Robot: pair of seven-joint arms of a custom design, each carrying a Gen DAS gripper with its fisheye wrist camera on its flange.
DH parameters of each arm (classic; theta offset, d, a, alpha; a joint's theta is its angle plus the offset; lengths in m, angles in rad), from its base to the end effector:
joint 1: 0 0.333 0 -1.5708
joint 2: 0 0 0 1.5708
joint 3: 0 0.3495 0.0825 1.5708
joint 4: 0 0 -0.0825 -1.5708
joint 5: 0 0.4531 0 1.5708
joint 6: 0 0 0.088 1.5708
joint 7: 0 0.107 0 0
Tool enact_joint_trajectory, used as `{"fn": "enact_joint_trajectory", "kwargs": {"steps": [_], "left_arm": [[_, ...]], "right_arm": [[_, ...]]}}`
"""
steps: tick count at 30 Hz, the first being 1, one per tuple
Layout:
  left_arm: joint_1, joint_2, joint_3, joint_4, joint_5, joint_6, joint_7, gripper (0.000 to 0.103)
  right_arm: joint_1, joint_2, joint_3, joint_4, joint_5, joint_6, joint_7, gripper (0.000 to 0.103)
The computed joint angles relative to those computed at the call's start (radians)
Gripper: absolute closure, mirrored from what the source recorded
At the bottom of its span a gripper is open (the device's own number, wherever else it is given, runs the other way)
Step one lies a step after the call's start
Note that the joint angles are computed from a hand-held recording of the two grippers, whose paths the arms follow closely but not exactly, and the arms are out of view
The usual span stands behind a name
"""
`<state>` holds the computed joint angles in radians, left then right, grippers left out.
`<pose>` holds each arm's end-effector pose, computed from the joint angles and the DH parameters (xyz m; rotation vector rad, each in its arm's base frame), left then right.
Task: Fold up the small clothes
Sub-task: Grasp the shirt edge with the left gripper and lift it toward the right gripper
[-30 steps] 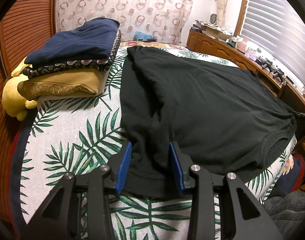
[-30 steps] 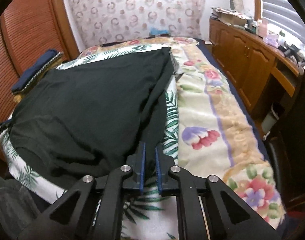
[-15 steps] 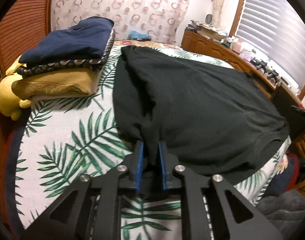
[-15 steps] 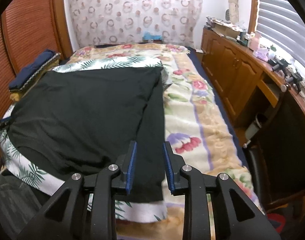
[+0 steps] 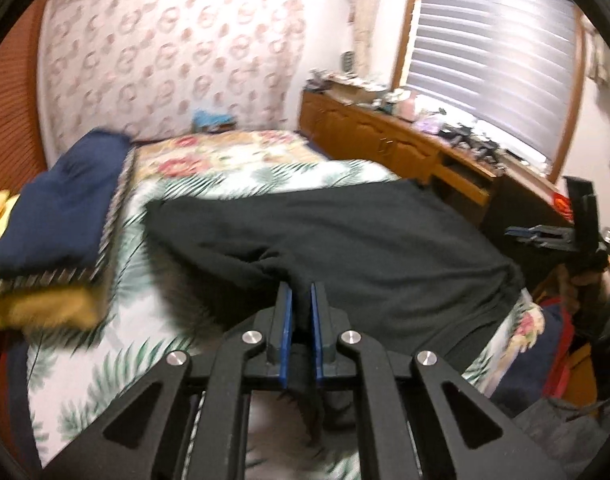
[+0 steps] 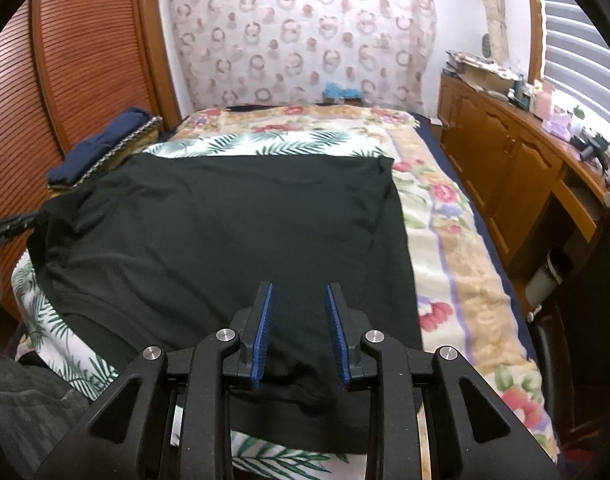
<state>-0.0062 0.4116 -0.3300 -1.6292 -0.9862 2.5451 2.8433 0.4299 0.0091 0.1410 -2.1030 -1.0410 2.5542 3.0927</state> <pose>0.7513 -0.2143 0.4457 -0.9558 2.4837 -1.3686 0.5306 0.3549 0.4541 -1.5716 1.8845 -0.7999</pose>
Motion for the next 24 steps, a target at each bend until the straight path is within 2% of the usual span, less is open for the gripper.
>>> {"fn": "enact_joint_trajectory", "kwargs": {"steps": [9, 13, 18, 20, 21, 23, 24], "left_arm": [[-0.080, 0.062, -0.039, 0.160, 0.088, -0.114, 0.005, 0.098], [-0.106, 0.083, -0.054, 0.223, 0.124, -0.192, -0.019, 0.098], [-0.140, 0.082, -0.059, 0.247, 0.156, -0.246, -0.033, 0.097], [-0.151, 0.080, -0.052, 0.242, 0.176, -0.248, -0.037, 0.094], [-0.155, 0.088, -0.048, 0.251, 0.189, -0.263, -0.042, 0.089], [-0.161, 0.092, -0.043, 0.250, 0.203, -0.257, -0.050, 0.071], [-0.163, 0.085, -0.041, 0.235, 0.207, -0.236, -0.047, 0.068]], "right_arm": [[0.003, -0.013, 0.003, -0.006, -0.041, 0.000, 0.038, 0.077], [-0.001, -0.034, 0.009, -0.025, -0.057, -0.005, 0.058, 0.078], [-0.008, -0.057, 0.019, -0.049, -0.067, -0.007, 0.081, 0.078], [-0.012, -0.059, 0.021, -0.052, -0.065, -0.006, 0.079, 0.078], [-0.013, -0.061, 0.022, -0.055, -0.064, -0.005, 0.081, 0.078], [-0.015, -0.066, 0.023, -0.062, -0.063, -0.002, 0.087, 0.078], [-0.016, -0.066, 0.024, -0.063, -0.061, -0.002, 0.089, 0.078]]}}
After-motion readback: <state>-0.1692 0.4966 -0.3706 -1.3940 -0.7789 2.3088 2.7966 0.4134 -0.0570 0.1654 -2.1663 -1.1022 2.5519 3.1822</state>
